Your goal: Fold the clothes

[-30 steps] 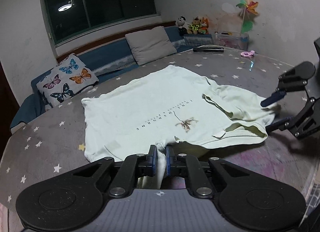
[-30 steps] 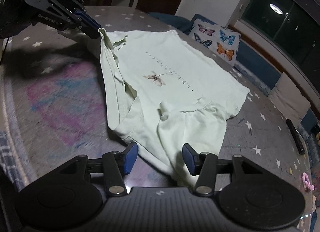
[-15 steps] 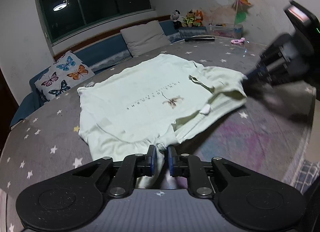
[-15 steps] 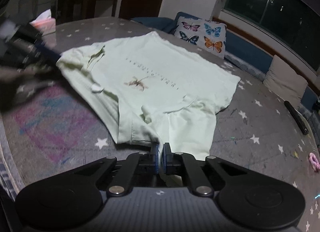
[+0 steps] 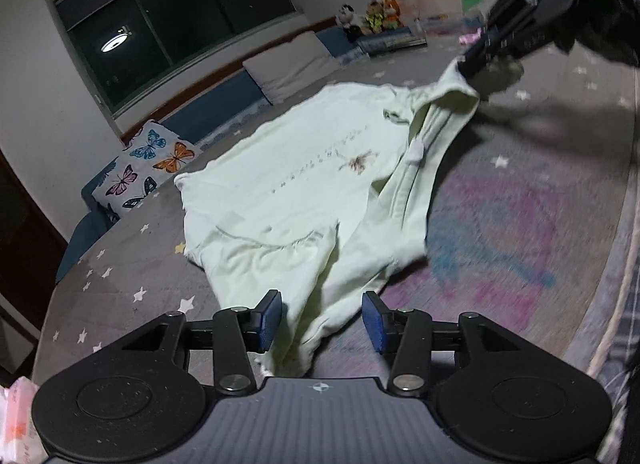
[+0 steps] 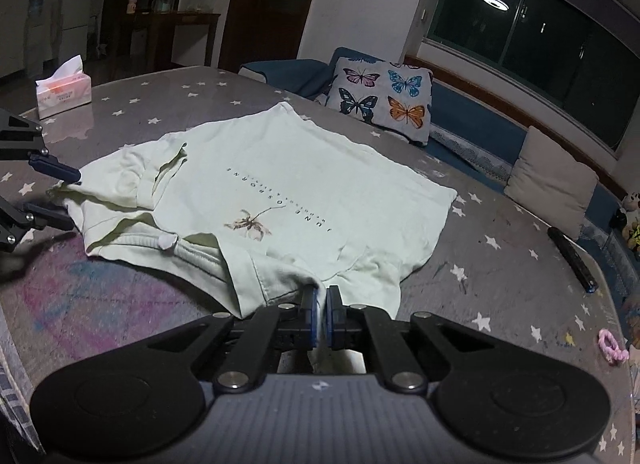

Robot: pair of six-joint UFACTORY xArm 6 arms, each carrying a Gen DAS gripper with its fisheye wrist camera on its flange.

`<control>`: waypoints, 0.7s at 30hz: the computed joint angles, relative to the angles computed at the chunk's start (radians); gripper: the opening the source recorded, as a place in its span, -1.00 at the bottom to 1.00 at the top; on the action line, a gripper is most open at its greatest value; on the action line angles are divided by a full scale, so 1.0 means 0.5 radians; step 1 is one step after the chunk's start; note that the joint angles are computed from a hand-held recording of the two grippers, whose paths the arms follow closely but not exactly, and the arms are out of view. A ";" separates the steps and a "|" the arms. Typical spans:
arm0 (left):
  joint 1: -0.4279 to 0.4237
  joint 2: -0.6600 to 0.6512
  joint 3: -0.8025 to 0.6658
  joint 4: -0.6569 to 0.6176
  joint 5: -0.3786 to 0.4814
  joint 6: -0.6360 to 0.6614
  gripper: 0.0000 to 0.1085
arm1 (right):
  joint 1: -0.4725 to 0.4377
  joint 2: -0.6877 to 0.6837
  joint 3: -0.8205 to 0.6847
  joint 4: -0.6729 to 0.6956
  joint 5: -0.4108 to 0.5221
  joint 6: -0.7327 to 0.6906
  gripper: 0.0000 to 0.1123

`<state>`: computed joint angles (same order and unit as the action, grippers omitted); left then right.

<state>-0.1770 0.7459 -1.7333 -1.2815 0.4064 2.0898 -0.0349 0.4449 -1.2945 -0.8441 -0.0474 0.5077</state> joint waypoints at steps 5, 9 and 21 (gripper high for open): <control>0.050 0.055 -0.101 0.179 0.163 -0.077 -0.16 | -0.009 0.018 -0.052 -0.169 0.016 0.182 -0.93; 0.085 0.117 -0.214 0.345 0.321 -0.213 -0.45 | -0.019 0.040 -0.102 -0.316 0.024 0.355 -0.93; 0.100 0.099 -0.237 0.323 0.356 -0.421 -0.91 | -0.045 0.035 -0.200 -0.929 0.027 1.000 -0.94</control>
